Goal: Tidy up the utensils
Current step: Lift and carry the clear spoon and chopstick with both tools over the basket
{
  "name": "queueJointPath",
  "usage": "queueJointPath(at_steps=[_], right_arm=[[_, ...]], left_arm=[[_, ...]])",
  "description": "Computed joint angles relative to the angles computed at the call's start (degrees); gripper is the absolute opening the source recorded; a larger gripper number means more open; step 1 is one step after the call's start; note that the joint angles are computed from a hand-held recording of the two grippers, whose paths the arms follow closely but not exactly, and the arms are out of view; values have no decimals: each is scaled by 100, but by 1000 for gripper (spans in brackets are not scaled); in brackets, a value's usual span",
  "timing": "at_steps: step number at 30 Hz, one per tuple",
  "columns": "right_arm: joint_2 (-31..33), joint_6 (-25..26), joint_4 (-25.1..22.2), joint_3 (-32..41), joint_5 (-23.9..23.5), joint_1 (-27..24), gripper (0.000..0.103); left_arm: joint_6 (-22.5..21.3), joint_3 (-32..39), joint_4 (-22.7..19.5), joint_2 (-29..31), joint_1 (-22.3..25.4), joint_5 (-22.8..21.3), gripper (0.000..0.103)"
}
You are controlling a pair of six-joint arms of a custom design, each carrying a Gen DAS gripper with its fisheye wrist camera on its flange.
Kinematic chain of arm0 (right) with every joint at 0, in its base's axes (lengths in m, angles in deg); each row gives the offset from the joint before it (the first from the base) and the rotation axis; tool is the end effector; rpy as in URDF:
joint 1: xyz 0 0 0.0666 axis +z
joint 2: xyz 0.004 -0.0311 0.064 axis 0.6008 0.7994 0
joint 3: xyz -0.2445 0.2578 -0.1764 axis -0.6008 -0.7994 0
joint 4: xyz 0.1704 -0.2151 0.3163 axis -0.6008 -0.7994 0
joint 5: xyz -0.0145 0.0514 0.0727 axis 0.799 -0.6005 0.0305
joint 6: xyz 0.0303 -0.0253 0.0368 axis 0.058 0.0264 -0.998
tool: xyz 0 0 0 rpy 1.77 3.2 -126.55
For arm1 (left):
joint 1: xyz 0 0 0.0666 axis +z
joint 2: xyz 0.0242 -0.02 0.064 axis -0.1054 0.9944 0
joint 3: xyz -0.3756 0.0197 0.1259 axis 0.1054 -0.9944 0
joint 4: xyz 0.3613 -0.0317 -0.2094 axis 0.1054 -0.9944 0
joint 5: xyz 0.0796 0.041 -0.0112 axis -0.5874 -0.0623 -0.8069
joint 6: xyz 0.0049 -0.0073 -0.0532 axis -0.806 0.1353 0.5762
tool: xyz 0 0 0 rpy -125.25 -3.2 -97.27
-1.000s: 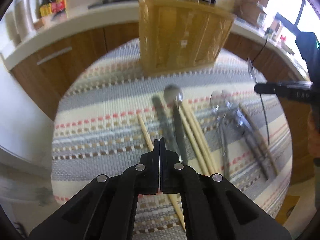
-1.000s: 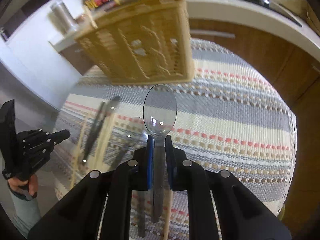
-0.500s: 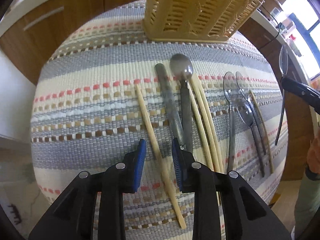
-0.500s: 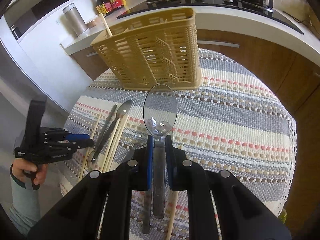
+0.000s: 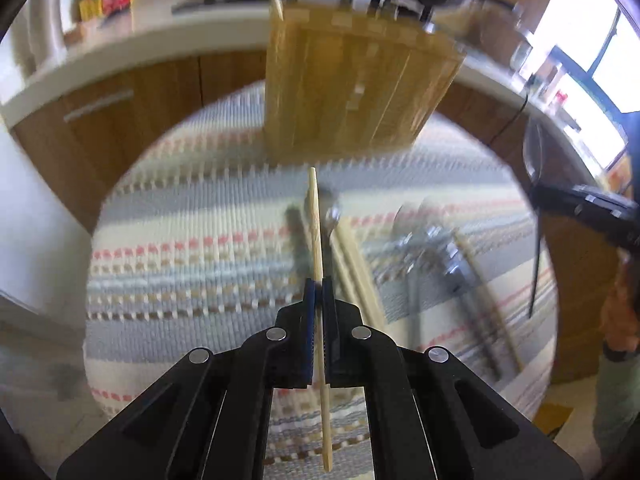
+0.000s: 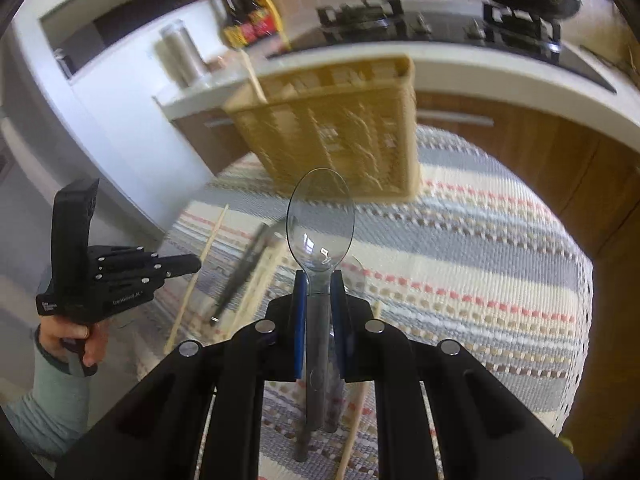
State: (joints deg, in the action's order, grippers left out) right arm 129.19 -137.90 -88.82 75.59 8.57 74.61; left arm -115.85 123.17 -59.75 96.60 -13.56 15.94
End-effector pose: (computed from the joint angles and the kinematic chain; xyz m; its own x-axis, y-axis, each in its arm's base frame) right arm 0.4696 0.3529 0.4033 -0.7779 0.3210 -0.5402 0.1254 0.9217 0.3670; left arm 0.6308 -0.1008 0.3584 -0.6494 0.5424 -0.5330 0.7203 0.6635 -0.2023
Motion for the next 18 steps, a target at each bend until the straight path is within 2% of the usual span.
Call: queueJointPath(at_steps=[4,7,10,13,17,18], right_arm=[[-150,274,294,52,251,74,10],[-210,529,483,179,516,97,10],[-250,783,724,284,732,75,10],[-265,1068,982,389,1016,21,10],[-245,1380,1387,478,1287,-122,10],[-227,1475,1478,509,1404,-161,10]], left_arm=[[240,-129,497,-321,122,748,1],[537,-209,1127,-554,190,1365,1],[954,-294,1875,-741,206,1773,1],[1583,-371,2778,-843,131,1912,1],[2553,-541,4401,-919,-7,1721,1],[2706,-522,4636,-889,-7,1724,1]])
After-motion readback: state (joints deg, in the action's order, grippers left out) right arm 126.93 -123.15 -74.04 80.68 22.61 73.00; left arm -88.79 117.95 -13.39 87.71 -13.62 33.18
